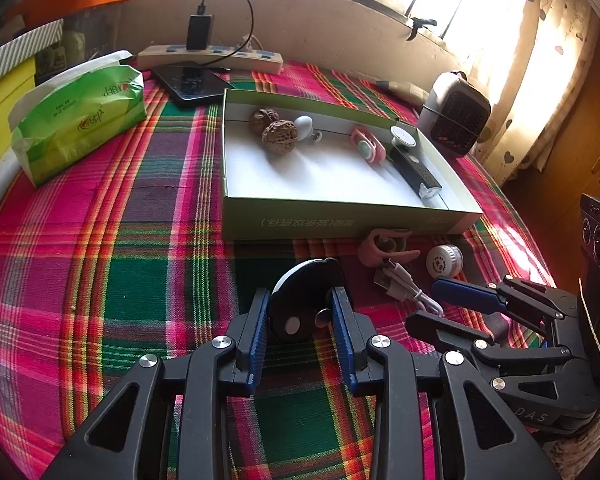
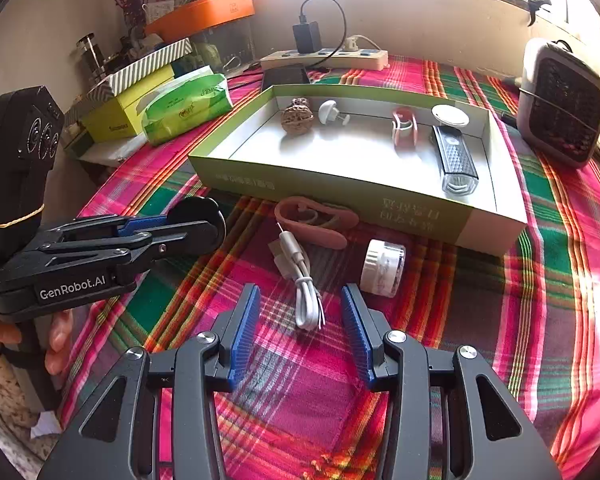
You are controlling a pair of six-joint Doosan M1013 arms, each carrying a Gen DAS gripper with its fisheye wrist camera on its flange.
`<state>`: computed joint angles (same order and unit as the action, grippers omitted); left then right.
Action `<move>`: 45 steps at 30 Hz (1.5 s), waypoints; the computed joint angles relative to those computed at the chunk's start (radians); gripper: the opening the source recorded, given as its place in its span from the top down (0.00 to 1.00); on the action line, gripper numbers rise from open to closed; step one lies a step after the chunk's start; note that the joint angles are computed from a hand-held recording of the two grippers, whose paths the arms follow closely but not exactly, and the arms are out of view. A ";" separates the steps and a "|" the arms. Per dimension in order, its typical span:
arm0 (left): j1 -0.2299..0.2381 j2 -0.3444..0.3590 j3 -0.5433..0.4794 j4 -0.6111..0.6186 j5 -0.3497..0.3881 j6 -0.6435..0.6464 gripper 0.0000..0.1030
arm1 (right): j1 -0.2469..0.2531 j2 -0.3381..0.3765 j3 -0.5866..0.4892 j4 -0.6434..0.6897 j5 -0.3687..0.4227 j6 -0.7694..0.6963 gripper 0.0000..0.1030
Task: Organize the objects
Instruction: 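Close the right gripper on the white USB cable while the left gripper holds the disc, then carry the black disc and the white cable with both grippers over the box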
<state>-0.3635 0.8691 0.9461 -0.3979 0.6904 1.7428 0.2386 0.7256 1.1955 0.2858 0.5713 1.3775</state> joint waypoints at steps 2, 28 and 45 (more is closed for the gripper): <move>0.002 -0.001 0.001 0.003 -0.002 -0.006 0.72 | 0.003 0.007 -0.014 -0.023 0.007 0.011 0.58; 0.004 0.003 -0.004 0.007 -0.005 -0.010 0.72 | 0.037 0.028 -0.044 -0.224 -0.013 0.113 0.80; 0.004 0.007 -0.015 0.016 0.002 -0.001 0.73 | 0.030 0.018 -0.027 -0.143 -0.023 0.086 0.80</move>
